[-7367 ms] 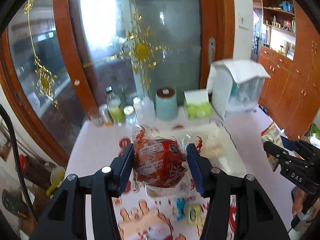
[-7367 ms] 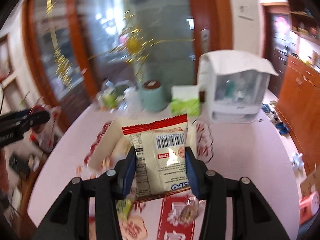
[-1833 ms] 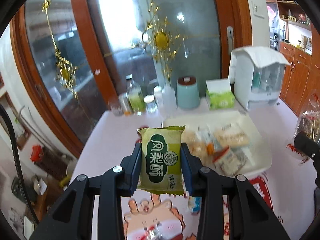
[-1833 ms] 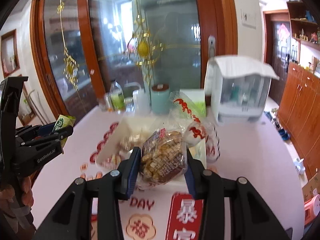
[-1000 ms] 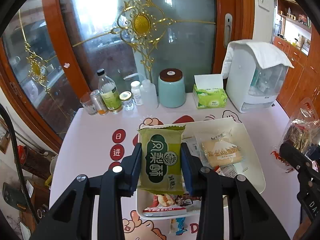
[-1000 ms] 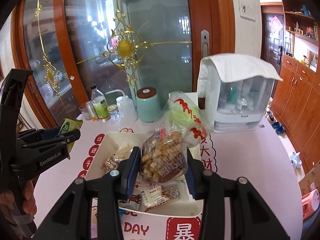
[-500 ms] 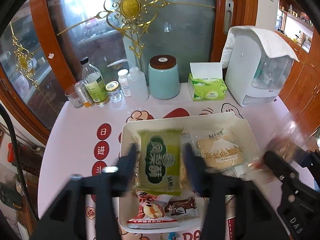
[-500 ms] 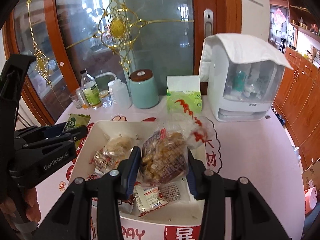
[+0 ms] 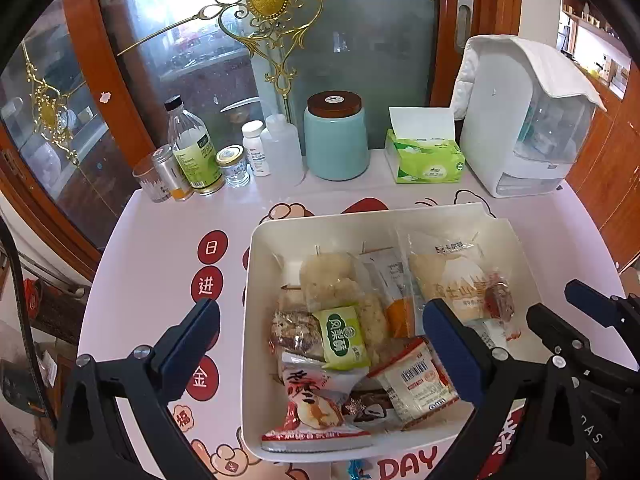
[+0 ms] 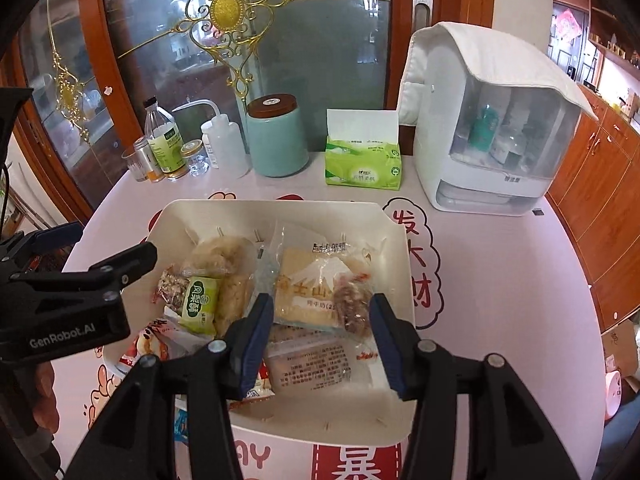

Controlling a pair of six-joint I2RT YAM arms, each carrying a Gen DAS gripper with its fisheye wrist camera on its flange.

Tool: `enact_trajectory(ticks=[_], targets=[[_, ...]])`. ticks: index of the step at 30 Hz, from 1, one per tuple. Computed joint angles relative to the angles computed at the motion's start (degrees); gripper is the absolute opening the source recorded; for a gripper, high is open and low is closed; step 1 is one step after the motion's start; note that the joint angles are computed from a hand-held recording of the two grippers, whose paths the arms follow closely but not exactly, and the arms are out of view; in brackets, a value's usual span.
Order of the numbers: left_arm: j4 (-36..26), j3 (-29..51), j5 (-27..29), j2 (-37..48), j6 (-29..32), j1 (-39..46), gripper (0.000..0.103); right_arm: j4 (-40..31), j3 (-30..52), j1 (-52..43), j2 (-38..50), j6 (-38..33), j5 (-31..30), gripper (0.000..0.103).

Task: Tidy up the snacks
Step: 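Grasp the clear bag of dark snack with the left tool while the right tool grasps the blue-white wrapped snack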

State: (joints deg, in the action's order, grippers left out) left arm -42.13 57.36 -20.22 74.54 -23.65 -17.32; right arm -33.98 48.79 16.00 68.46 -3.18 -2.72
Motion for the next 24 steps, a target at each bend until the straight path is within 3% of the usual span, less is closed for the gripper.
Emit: enact_trajectory(ticks=[9, 16, 24], targets=[[-5.0, -0.1, -2.7, -5.0, -3.4, -5.0, 0.101, -3.8, -1.4, -0.4, -6.4, -0.5, -2.0, 0.051], [-12.5, 1.7, -6.6, -9.1, -10.9, -11.9, 0.101, -9.4, -2.1, -1.4, -13.0, -2.0, -4.3, 0.05], [-23.7, 4.2, -13.9, -11.7, -23.7, -26.1, 0.101, -17.6, -2.7, -6.4, -21.8, -6.8, -9.4, 0.051]])
